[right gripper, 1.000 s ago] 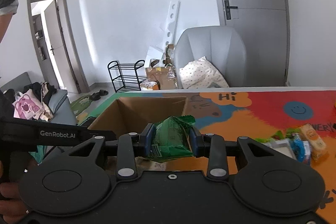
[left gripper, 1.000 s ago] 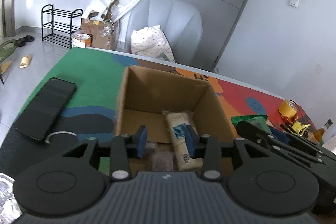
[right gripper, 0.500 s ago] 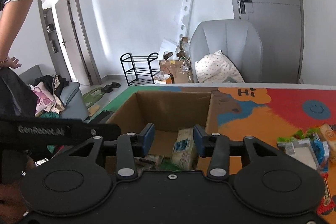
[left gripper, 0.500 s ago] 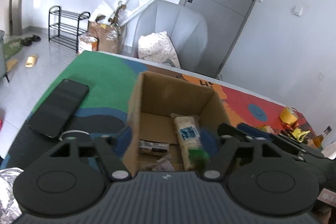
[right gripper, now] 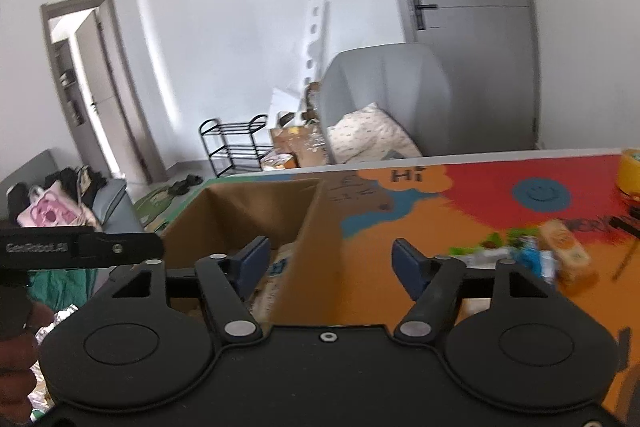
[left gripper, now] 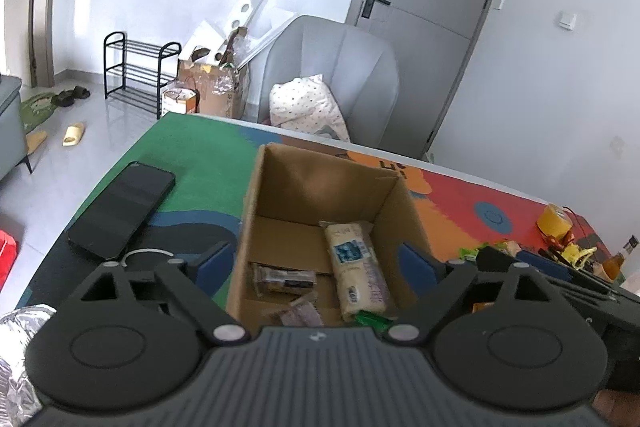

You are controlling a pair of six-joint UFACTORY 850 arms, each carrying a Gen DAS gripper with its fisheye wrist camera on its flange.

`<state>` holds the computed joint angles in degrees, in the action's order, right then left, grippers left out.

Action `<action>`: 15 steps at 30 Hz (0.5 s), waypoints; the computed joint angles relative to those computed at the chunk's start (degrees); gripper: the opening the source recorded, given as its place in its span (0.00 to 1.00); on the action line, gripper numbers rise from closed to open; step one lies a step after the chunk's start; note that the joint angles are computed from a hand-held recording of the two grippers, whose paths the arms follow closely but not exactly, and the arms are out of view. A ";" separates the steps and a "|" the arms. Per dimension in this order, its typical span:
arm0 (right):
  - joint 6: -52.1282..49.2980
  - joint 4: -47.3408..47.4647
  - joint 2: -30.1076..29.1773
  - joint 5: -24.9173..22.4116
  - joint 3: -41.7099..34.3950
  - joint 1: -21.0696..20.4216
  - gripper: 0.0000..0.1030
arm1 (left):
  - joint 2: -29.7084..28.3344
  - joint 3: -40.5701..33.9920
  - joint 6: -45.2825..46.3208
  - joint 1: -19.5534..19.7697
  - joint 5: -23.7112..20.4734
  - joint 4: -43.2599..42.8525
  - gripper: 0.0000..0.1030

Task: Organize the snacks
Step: 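Return both open tools to the snack pile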

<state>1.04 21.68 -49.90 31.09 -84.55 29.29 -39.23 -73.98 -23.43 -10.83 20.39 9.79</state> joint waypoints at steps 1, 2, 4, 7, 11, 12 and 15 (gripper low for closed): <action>0.13 0.18 0.48 0.38 0.89 -0.12 0.69 | 0.27 0.34 0.88 -0.30 0.29 -0.59 0.89; -0.17 0.62 1.00 0.65 1.75 -0.16 0.69 | 0.47 0.63 1.62 -0.59 0.63 -0.98 0.89; -1.18 1.49 1.83 1.08 3.10 -0.28 0.73 | 0.76 1.06 3.55 -1.27 1.04 -2.33 0.92; -3.02 4.00 3.49 2.71 5.77 -0.36 0.79 | 0.97 1.31 3.93 -2.14 1.13 -1.92 0.93; -4.72 7.45 5.39 4.41 8.82 -0.52 0.82 | 1.44 2.13 4.59 -3.09 2.06 -2.01 0.95; -5.04 8.17 5.83 4.72 9.54 -0.57 0.83 | 1.47 2.24 4.08 -3.23 2.28 -1.44 0.95; -5.42 9.20 6.92 5.75 11.56 -0.74 0.83 | 1.15 2.05 2.16 -3.80 2.48 0.45 0.96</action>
<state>-4.39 30.88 -42.98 36.85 -73.00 28.55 -38.08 -71.93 -21.27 -14.62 22.87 10.24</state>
